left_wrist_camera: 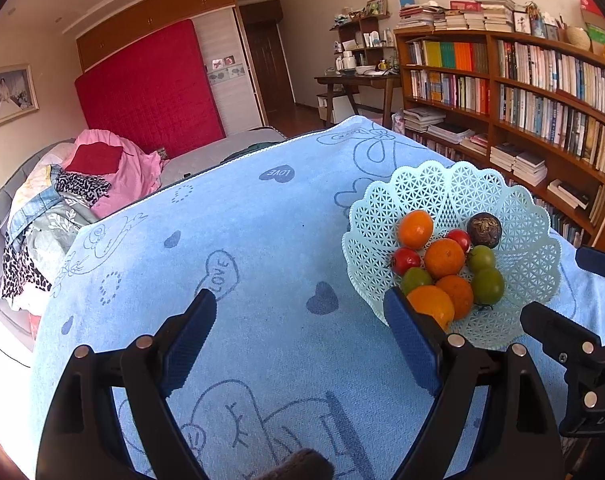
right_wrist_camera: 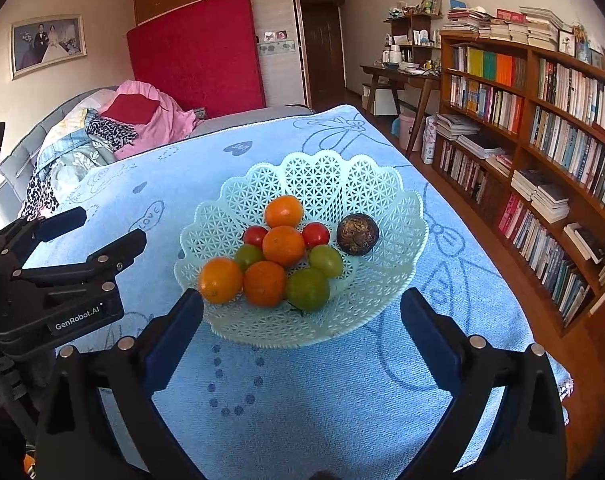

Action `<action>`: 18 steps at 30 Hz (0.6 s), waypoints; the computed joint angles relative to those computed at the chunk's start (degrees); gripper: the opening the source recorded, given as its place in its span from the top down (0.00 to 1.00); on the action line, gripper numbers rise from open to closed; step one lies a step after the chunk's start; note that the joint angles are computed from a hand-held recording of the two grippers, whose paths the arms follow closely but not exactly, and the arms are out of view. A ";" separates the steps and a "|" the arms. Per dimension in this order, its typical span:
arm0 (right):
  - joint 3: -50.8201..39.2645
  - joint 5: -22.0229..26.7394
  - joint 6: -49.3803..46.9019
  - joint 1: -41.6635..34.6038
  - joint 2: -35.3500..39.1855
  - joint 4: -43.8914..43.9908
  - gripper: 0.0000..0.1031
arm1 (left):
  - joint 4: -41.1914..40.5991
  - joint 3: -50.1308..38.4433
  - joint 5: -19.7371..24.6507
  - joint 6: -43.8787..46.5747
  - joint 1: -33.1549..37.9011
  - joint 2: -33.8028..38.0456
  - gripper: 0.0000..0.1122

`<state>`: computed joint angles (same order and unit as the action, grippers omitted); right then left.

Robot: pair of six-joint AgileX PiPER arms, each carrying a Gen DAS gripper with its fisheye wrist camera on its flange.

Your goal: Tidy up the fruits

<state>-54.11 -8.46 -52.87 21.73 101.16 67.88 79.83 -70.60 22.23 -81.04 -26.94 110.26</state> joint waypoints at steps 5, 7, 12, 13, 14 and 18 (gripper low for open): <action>-0.20 -0.25 -1.89 0.44 0.23 1.79 0.03 | 1.52 0.87 0.09 -1.79 -0.21 -0.09 0.24; -0.28 -0.30 -2.95 0.72 0.24 2.68 0.03 | 2.00 1.30 0.08 -2.21 -0.34 -0.26 0.24; -0.26 -0.58 -3.96 1.06 0.29 3.54 0.03 | 2.20 1.30 0.19 -2.14 -0.54 -0.19 0.24; -0.26 -0.57 -3.90 1.05 0.28 3.59 0.03 | 2.09 1.30 0.29 -2.14 -0.59 -0.21 0.24; -0.22 -0.58 -3.85 1.03 0.22 3.62 0.03 | 1.91 1.21 0.40 -2.03 -0.65 -0.15 0.24; -0.17 -0.58 -3.91 1.06 0.11 3.71 0.03 | 1.69 0.92 0.57 -1.71 -0.92 0.10 0.24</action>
